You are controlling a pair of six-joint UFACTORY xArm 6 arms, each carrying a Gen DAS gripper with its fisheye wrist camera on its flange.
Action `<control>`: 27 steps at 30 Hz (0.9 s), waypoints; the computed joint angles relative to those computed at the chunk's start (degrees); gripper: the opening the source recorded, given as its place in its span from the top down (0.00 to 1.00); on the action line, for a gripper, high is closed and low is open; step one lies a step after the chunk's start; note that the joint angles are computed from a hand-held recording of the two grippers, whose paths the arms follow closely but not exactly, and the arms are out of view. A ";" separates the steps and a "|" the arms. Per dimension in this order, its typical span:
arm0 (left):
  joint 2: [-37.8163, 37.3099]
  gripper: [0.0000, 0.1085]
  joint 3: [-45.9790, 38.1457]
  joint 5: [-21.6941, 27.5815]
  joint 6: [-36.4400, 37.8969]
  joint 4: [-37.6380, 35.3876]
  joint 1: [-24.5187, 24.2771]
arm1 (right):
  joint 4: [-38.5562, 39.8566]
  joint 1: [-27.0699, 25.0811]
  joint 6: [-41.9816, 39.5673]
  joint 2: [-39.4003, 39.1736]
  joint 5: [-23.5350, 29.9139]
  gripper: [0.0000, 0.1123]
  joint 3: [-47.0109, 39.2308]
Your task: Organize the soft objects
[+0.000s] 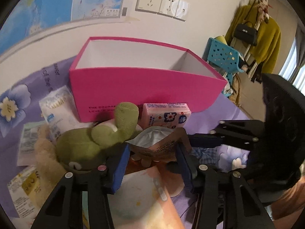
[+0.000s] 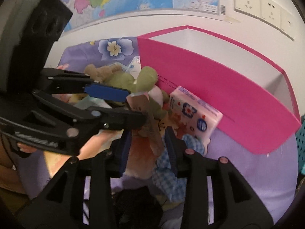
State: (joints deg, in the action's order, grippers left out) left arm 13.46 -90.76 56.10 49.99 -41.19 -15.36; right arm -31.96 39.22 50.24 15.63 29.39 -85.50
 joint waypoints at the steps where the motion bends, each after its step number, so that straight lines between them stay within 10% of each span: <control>1: 0.25 0.54 -0.37 0.37 -0.23 0.11 0.10 | 1.43 -0.17 -2.21 0.65 -0.04 0.67 -0.70; 6: -0.47 0.54 -0.14 0.88 0.15 -0.86 0.53 | 4.95 -0.67 -6.08 0.83 -2.18 0.87 -0.43; 18: -0.33 0.47 -4.36 10.53 4.03 -10.48 2.85 | -6.80 -2.59 6.62 -10.15 -8.95 0.89 6.69; 27: 4.84 0.52 -16.49 6.69 1.22 -9.24 -1.90 | -8.32 -4.49 4.60 -9.41 -5.57 0.89 0.05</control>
State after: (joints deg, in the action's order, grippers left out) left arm 18.30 -107.25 62.79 51.20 -50.43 -17.26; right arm -40.27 34.73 54.84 6.22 23.81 -85.46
